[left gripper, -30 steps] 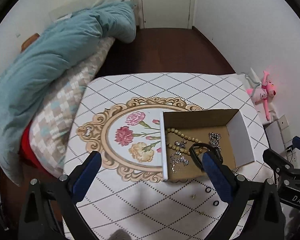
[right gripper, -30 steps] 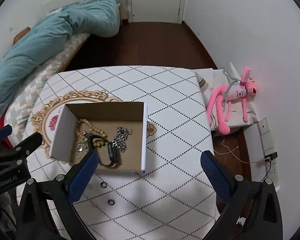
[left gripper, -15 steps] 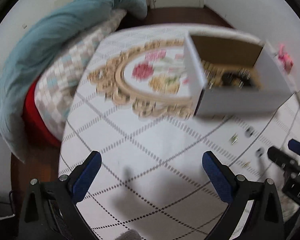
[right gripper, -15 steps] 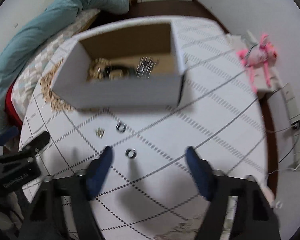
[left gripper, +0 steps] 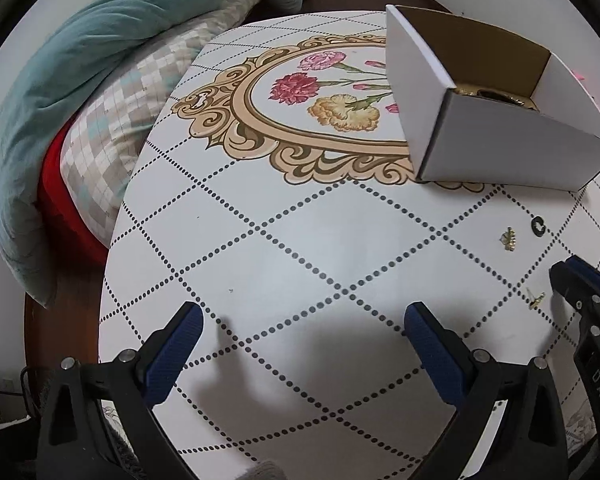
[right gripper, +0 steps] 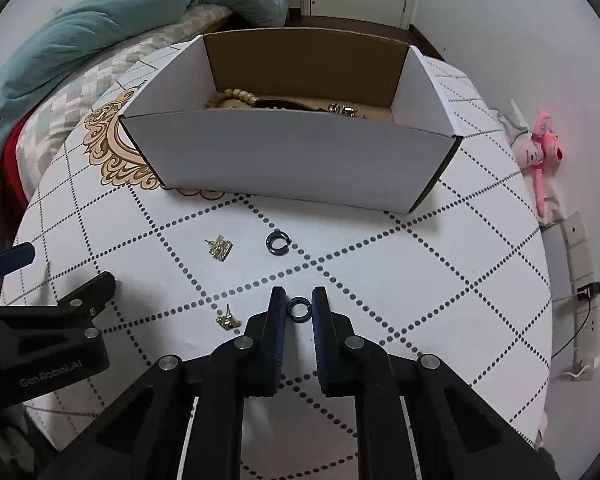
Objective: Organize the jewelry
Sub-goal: 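Grasp a black ring with the right gripper while the left grasps a small gold earring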
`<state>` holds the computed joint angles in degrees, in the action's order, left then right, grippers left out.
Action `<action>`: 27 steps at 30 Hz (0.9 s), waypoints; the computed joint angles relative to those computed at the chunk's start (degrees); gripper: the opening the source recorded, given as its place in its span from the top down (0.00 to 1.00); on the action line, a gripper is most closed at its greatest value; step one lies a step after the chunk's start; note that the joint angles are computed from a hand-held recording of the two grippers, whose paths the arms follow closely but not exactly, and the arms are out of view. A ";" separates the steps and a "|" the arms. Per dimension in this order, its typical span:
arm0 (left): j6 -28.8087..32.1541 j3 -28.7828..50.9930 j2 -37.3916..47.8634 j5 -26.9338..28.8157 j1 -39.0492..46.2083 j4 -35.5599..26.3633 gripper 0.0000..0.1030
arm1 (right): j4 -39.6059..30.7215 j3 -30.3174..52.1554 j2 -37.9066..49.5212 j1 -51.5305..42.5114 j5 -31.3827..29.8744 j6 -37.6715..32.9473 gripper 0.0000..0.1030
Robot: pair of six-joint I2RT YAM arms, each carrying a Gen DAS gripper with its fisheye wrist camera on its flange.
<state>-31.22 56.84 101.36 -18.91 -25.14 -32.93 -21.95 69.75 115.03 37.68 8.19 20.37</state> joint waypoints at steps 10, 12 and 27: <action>-2.35 3.44 0.83 4.43 -7.52 2.30 0.01 | 1.21 -10.82 -10.77 -9.24 -5.16 3.11 0.87; -2.59 4.62 2.27 5.10 -9.42 3.11 0.03 | 1.08 -12.15 -12.18 -10.47 -5.42 3.48 0.87; 1.84 8.95 7.09 2.90 -12.55 5.74 0.94 | 1.81 -15.78 -16.62 -13.05 -6.60 4.10 0.87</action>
